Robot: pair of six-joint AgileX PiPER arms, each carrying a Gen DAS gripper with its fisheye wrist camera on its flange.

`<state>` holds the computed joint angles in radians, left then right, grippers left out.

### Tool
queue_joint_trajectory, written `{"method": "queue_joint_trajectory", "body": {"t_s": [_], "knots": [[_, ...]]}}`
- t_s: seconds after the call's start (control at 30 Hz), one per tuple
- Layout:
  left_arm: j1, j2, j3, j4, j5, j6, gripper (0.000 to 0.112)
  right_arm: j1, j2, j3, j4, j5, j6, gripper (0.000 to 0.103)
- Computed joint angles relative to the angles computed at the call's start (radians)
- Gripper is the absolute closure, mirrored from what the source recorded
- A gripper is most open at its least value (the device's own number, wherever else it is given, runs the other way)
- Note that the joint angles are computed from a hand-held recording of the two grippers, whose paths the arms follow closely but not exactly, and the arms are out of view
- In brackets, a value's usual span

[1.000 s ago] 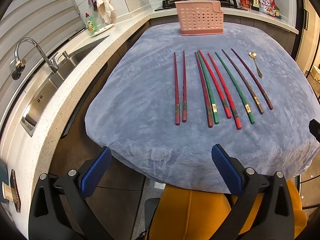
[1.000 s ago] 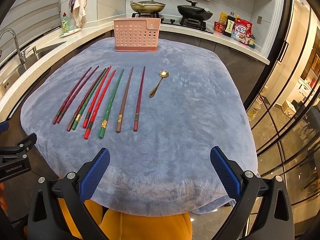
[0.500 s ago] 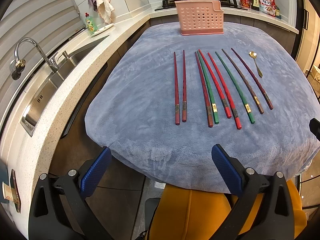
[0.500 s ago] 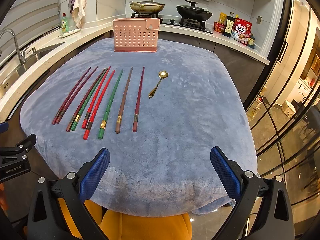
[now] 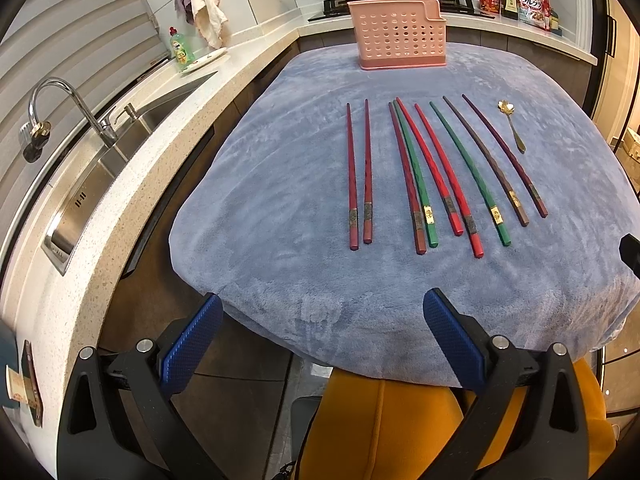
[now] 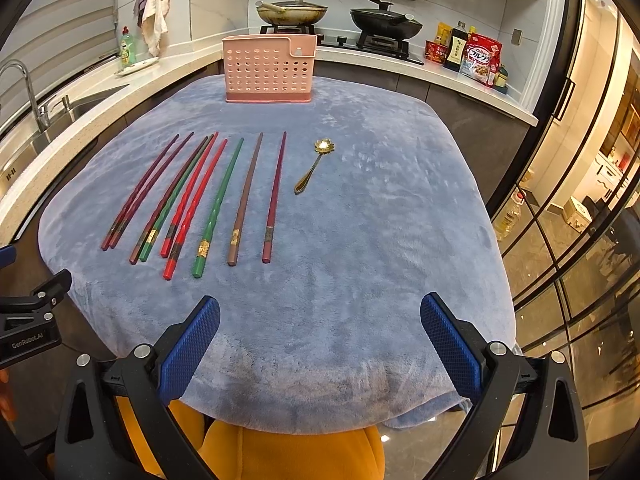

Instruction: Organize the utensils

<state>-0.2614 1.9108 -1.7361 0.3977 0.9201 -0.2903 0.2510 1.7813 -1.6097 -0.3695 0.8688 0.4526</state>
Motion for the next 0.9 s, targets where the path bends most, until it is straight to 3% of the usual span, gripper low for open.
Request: {"method": "queue_joint_trajectory", "body": {"t_s": [0.3,0.47,0.7,0.9], "knots": [[0.012,0.029,-0.034,-0.018,0.017,0.01,0.016,-0.019,0.017,-0.009,0.012,-0.004,-0.009,0.007],[0.075,0.083,-0.113,-0.171,0.056,0.093,0.016,-0.036,0.04,-0.027,0.019,-0.001,-0.01,0.007],[0.146,0.208,-0.28,-0.28,0.101,0.126,0.017,-0.067,0.096,-0.07,0.053,-0.002,-0.028,0.007],[0.172,0.363,-0.538,-0.348,0.199,0.159,0.028,-0.08,0.16,-0.154,0.078,0.016,-0.058,0.007]]}}
